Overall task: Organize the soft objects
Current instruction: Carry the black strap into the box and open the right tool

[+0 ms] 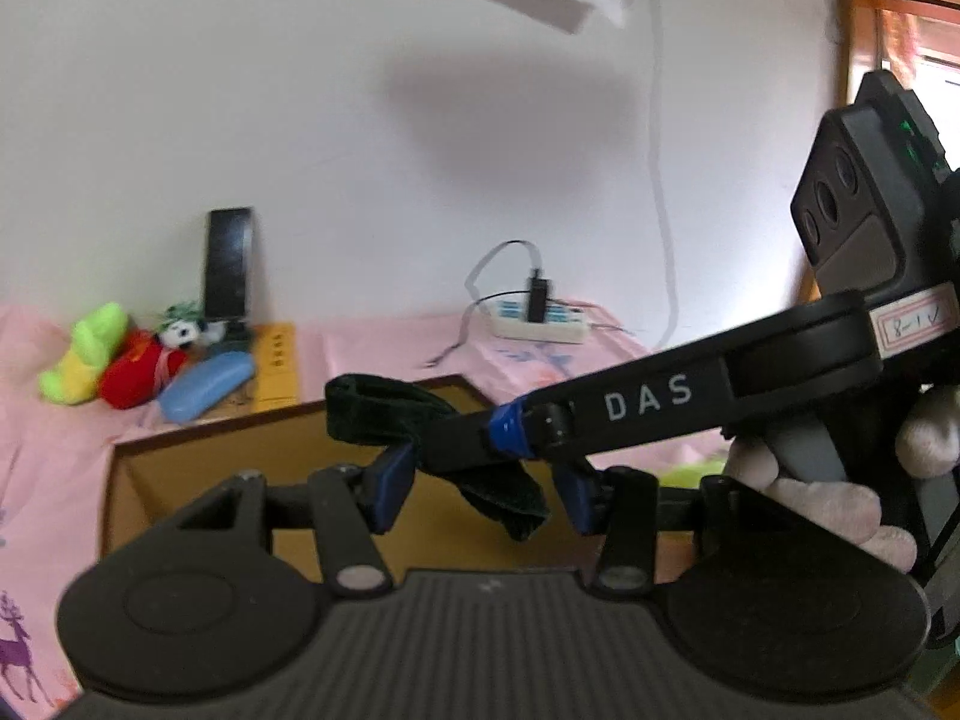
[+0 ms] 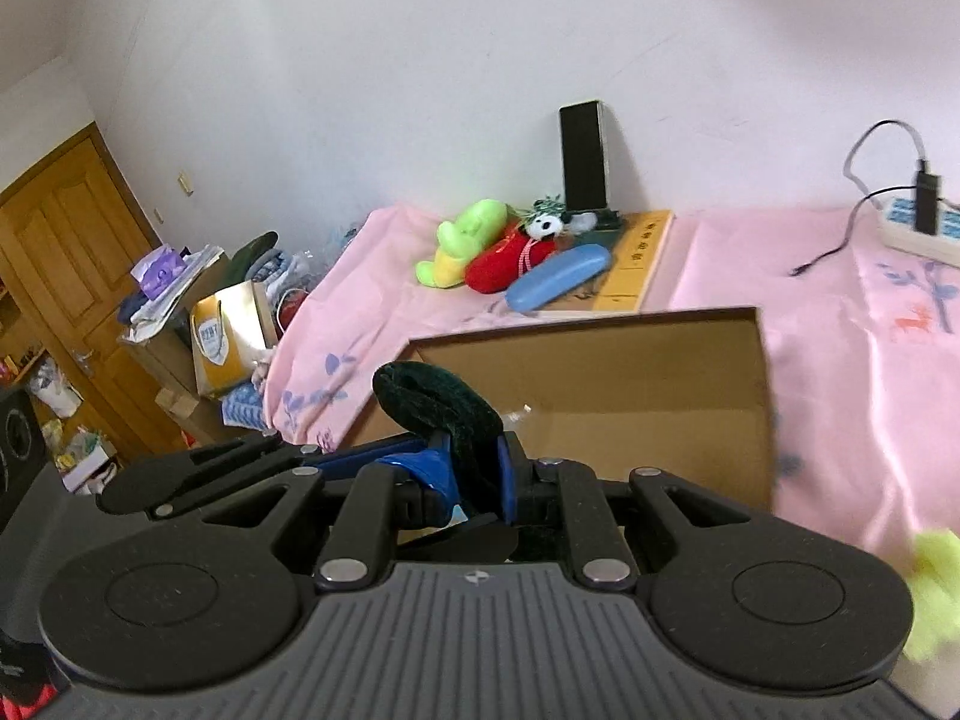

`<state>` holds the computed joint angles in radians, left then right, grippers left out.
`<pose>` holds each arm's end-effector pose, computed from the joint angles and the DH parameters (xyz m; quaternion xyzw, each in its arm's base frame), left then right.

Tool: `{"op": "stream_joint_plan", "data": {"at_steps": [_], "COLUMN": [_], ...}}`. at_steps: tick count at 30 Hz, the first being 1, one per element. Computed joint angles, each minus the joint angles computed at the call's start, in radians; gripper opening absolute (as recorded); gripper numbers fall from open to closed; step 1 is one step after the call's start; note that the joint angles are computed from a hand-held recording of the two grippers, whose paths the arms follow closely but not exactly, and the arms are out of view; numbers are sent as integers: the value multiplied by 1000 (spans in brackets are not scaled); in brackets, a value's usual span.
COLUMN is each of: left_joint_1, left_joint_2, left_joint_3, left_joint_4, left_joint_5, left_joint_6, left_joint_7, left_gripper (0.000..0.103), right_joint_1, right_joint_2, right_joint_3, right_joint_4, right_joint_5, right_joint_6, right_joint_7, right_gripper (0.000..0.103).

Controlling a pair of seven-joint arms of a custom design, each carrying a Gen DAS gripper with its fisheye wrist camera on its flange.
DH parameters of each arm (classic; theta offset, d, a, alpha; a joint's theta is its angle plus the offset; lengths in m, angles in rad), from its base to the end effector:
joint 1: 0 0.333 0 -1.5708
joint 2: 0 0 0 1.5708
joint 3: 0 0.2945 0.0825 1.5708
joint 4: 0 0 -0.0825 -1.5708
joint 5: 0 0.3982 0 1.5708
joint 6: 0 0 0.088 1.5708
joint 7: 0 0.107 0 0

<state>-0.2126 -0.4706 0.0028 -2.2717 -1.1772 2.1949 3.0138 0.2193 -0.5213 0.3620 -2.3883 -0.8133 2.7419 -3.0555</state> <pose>0.4566 -0.1305 0.5786 -0.1964 0.8241 -0.5259 0.0752 0.3699 0.3006 0.5573 -0.4743 0.7207 -0.2377 0.4462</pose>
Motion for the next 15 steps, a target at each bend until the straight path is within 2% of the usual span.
{"op": "stream_joint_plan", "data": {"at_steps": [3, 9, 15], "left_joint_1": [18, 60, 78], "left_joint_2": [71, 179, 232], "left_joint_3": [-11, -53, -92], "left_joint_4": [57, 108, 113], "left_joint_5": [27, 150, 307], "left_joint_6": [41, 124, 216], "left_joint_7": [-27, -130, -234], "left_gripper": [47, 47, 47], "right_joint_1": [-7, 53, 133], "right_joint_2": [102, 295, 406], "right_joint_3": [-37, -123, -201], "right_joint_4": [57, 145, 159], "right_joint_5": [13, 135, 376], "right_joint_6": [65, 131, 228], "right_joint_7": [-28, -130, -238], "right_gripper": [0, 0, 0]}}
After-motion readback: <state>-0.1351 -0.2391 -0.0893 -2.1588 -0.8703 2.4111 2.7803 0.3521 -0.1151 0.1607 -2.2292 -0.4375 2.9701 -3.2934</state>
